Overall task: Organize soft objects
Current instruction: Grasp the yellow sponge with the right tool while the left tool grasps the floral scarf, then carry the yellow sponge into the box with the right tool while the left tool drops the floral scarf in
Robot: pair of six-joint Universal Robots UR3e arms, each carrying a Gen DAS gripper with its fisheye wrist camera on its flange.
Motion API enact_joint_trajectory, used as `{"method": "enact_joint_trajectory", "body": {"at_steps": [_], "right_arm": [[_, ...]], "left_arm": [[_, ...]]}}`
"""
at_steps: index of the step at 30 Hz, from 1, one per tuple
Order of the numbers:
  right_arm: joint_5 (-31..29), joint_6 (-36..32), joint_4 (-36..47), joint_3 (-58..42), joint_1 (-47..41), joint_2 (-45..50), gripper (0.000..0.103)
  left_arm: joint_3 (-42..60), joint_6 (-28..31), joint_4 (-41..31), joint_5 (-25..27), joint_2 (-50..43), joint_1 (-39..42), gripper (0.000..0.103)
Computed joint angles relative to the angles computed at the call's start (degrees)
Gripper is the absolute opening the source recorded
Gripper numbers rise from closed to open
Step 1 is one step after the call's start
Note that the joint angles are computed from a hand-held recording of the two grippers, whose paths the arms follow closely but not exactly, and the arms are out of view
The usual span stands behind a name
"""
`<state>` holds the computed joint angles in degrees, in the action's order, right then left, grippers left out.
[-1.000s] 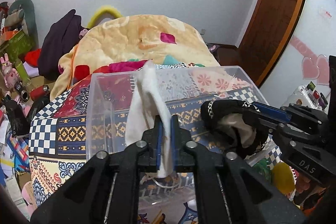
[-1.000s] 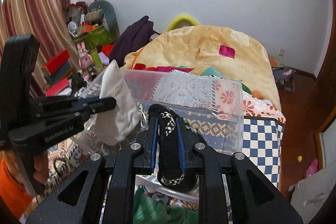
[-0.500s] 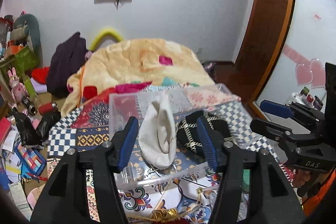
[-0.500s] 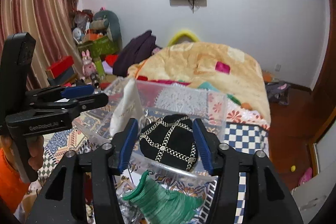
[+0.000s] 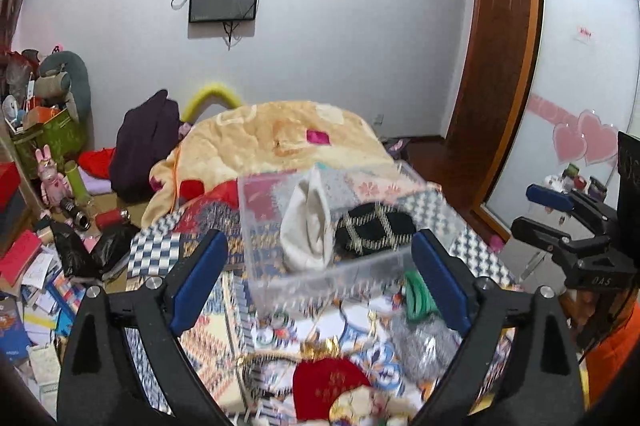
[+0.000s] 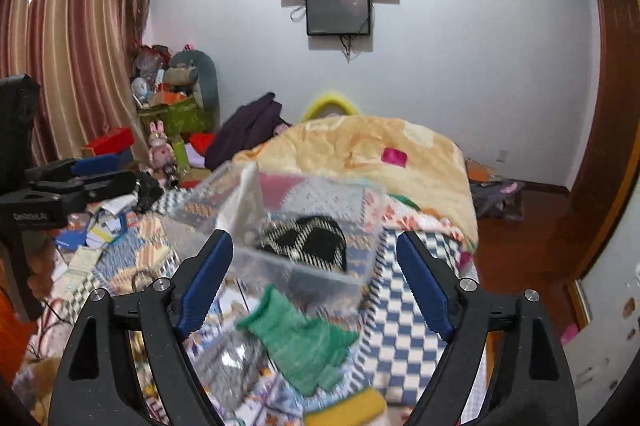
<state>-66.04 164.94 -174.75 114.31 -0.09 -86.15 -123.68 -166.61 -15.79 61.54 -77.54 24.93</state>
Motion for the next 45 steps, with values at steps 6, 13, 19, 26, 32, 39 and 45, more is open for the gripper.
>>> {"method": "enact_joint_trajectory", "body": {"at_steps": [6,13,19,26,32,39,45], "right_arm": [[-1.92,-2.03,0.64,6.83,-1.69,-1.8,0.082],[-0.66,-3.4,2.93,15.39,-5.91,-6.05,0.082],[-1.45,-2.7,3.84,16.4,-6.42,-3.47,0.082],[0.7,-2.23,4.08,18.25,-7.35,-4.28,0.055],[0.57,-1.99,1.28,20.68,-7.1,-6.22,0.045],[1.91,-1.56,1.34,20.66,-7.36,-9.54,0.043],[3.44,-0.39,0.32,18.11,-6.54,-10.18,0.042]], "left_arm": [[-8.34,3.87,-1.64,1.67,4.04,0.6,0.094],[-16.72,5.4,-4.93,2.87,6.69,0.93,0.094],[-22.87,7.31,-6.75,3.1,10.49,2.82,0.094],[-25.32,9.07,-8.22,2.59,11.4,2.71,0.059],[-25.92,10.05,-7.85,2.13,9.83,1.52,0.016],[-26.9,11.47,-12.34,-1.25,18.49,4.42,0.007],[-23.66,10.92,-15.18,-4.71,22.33,7.58,0.007]]}}
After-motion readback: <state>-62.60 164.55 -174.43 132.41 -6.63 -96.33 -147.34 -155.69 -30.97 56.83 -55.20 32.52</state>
